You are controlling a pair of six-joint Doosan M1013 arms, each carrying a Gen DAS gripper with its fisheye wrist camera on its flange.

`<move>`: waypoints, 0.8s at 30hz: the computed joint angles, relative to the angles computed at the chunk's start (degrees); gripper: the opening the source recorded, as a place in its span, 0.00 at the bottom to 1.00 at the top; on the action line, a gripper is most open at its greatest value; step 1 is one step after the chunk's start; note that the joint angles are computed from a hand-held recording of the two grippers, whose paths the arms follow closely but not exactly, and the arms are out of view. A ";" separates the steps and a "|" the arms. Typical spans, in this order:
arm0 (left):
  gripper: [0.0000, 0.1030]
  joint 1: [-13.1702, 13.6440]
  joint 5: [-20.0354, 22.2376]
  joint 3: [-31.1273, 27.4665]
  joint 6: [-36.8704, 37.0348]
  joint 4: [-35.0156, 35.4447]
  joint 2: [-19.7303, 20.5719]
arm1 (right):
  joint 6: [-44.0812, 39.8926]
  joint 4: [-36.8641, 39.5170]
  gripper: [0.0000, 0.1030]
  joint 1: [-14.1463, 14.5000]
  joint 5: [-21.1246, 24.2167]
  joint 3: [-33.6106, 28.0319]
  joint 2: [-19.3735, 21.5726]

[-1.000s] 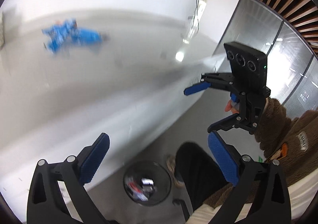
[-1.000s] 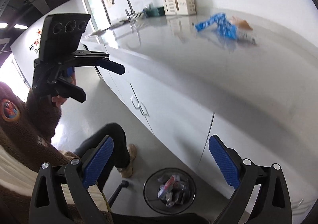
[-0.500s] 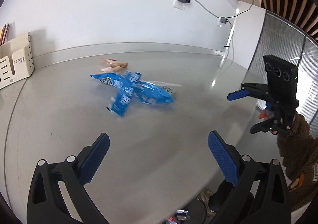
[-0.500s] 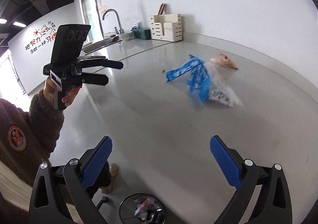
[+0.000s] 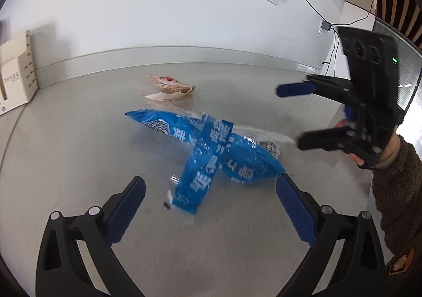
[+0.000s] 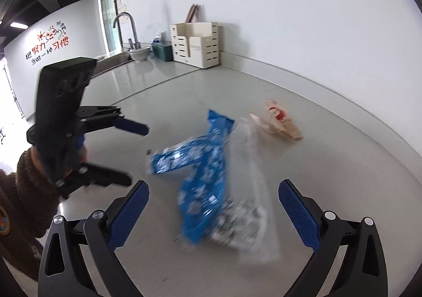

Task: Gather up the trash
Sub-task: 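Grasp the blue snack wrapper with the left gripper while the right gripper grasps the paper bag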

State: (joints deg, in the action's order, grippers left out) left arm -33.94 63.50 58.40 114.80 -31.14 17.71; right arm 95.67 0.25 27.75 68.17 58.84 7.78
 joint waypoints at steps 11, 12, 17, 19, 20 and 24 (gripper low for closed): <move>0.95 -0.80 3.83 -3.41 -1.91 2.21 2.90 | -2.36 -0.62 0.69 -5.94 5.56 -11.33 11.35; 0.95 -0.47 3.21 -3.05 -1.76 1.09 2.76 | -3.18 -0.24 0.68 -6.17 6.13 -11.94 11.94; 0.62 -0.42 5.91 -4.21 -2.72 1.12 3.61 | -4.03 0.88 0.50 -7.51 9.07 -15.03 14.97; 0.50 -0.38 6.41 -4.07 -1.78 0.57 3.51 | -4.59 2.36 0.33 -8.00 10.17 -15.51 15.46; 0.36 -0.47 6.33 -3.76 -1.23 0.53 3.22 | -4.73 3.24 0.33 -8.29 10.17 -15.39 15.46; 0.05 0.17 5.77 -1.41 2.89 -4.35 1.49 | -6.53 4.69 0.15 -8.45 7.47 -12.91 13.81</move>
State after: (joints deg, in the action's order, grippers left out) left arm -33.77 69.27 56.99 117.70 -35.49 19.20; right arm 89.14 4.93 19.30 75.65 45.93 21.59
